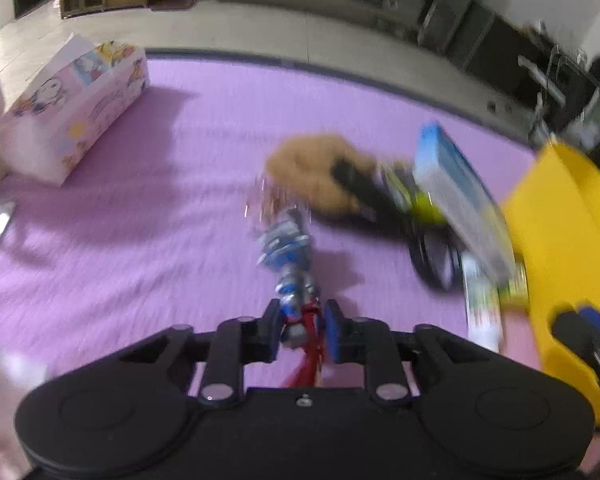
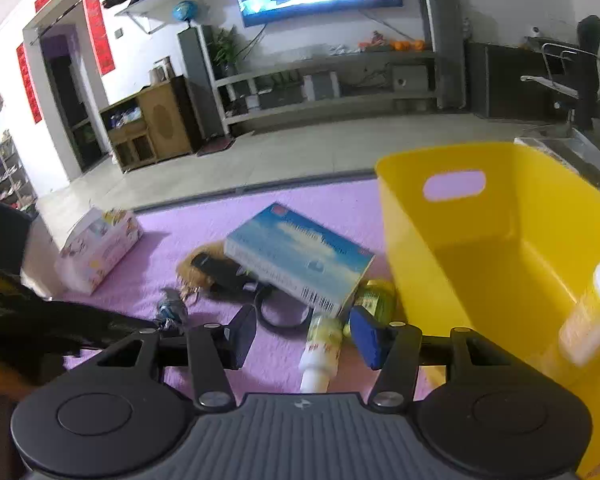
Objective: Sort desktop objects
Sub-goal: 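Grasp the small white bottle with right tool while left tool holds the robot figure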
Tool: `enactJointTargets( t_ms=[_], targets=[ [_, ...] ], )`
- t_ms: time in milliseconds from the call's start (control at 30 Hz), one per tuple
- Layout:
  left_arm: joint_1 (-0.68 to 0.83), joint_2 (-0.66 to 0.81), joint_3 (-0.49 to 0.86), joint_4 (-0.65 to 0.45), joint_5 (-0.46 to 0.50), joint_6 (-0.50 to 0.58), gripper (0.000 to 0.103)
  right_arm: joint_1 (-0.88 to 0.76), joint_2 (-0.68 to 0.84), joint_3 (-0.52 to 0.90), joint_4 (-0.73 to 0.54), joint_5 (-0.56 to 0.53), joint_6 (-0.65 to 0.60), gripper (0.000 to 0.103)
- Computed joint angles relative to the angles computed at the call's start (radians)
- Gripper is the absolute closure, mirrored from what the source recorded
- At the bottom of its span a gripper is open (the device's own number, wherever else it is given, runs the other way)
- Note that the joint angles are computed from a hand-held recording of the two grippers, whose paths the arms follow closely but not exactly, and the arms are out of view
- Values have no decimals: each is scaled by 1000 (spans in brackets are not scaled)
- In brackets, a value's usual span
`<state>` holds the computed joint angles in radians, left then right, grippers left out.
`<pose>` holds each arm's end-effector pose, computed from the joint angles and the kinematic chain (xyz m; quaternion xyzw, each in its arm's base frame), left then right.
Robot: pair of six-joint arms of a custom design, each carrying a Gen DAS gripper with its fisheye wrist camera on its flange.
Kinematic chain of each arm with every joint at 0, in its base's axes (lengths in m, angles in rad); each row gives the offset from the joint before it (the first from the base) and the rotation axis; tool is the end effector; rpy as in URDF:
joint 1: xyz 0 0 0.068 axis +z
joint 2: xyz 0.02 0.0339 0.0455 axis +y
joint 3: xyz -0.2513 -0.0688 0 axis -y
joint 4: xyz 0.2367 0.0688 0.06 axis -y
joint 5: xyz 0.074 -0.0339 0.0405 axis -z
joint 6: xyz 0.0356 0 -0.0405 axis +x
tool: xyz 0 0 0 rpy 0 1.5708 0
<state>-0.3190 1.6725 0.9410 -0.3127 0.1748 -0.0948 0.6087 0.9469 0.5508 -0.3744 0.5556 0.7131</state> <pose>0.2986 -0.1052 0.1558 0.1302 0.9533 -0.1357 0.2364 0.1662 0.0930 0.2089 0.1529 0.8789 0.0306 0.4508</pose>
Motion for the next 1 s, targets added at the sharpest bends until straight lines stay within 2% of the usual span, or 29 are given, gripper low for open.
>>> enactJointTargets(
  t_ms=[100,167,200,267,367,400,433,600,667,700,733,1000],
  targets=[
    [-13,-114,-83,-87,-31,18,81,33,23,-1,-20,-30,17,54],
    [-24,-174,-162,-75,-54,23,74,38,42,-6,-23,-71,45,60],
    [-24,-202,-207,-28,-61,18,70,35,49,-7,-27,-83,59,61],
    [-22,-220,-259,56,-53,23,61,26,80,-10,-24,-87,85,62],
    [-5,-194,-251,96,-11,18,46,-3,110,-26,28,-82,104,61],
    [-2,-188,-241,97,-1,13,36,-23,125,-31,58,-86,102,61],
    [-2,-186,-233,96,3,13,32,-39,149,-27,79,-87,101,61],
    [-26,-242,-264,123,-25,45,28,-145,320,23,167,-134,102,60],
    [-24,-240,-260,122,-32,55,28,-165,367,32,183,-121,88,59],
    [-22,-239,-256,117,-35,57,28,-173,380,30,192,-124,72,62],
    [-20,-237,-255,114,-43,56,27,-172,376,24,197,-120,61,70],
    [-24,-224,-240,63,-115,57,25,-102,210,54,-86,-329,85,72]
  ],
)
